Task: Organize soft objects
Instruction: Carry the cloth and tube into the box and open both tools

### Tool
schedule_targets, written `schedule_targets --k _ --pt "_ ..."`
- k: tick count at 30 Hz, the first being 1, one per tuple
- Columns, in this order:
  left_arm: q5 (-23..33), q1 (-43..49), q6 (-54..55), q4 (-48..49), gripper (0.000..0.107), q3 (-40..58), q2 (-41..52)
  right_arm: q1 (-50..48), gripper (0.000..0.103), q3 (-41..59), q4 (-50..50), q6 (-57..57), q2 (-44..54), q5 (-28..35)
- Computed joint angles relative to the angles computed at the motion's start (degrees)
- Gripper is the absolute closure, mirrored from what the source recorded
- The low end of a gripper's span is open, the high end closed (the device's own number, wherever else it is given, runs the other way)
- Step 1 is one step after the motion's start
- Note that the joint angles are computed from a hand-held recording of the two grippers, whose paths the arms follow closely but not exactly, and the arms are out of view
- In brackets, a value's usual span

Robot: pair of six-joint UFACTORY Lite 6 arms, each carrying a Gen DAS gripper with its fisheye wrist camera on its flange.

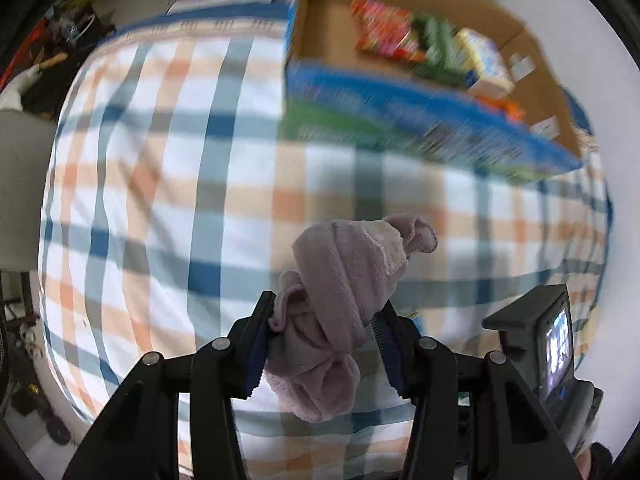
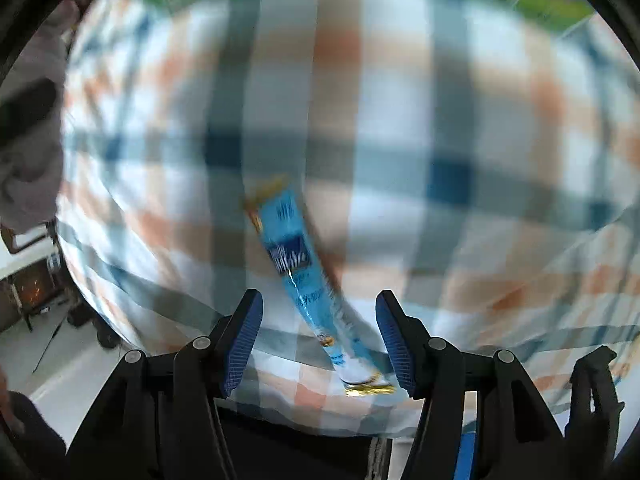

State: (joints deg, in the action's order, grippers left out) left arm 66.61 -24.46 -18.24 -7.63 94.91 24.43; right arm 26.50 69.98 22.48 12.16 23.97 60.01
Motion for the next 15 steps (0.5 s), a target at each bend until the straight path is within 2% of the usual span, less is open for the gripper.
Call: schedule_targets --k 2,3,4,6,7,11,15 --pt "-1.13 0.27 -0.33 0.16 0.062 -3.56 -1.13 2.57 0.045 -1.62 -0.06 0.35 2.39 -4.02" --pt "-1.55 0.35 -0.52 0.42 0.062 -4.95 -1.76 3.3 0.05 -1.61 -0.71 1.72 3.13 -4.66" --pt "-1.79 0.34 -0.62 0.59 0.062 -5.71 -2.23 3.73 0.065 -1.53 -1.73 3.32 3.67 -4.59" --pt "-1.96 0.34 -0.6 0.58 0.062 -6.51 -3.31 3.26 0.074 -2.12 -2.23 5.02 2.51 -4.69" --pt "-1.86 0.21 -0.75 0.67 0.062 -6.43 -3.7 2.52 0.084 -2.46 -2.14 5.29 1.13 -4.35" --pt "0.03 -0.36 -0.97 0.08 0.062 -2.37 -4.59 -0.65 0.087 -1.7 -3.18 6.04 -5.62 -1.02" --pt "3.28 -1.91 -1.4 0.43 0.062 7.08 -2.71 -4.66 0.087 3.7 -4.33 5.98 -11.25 4.37"
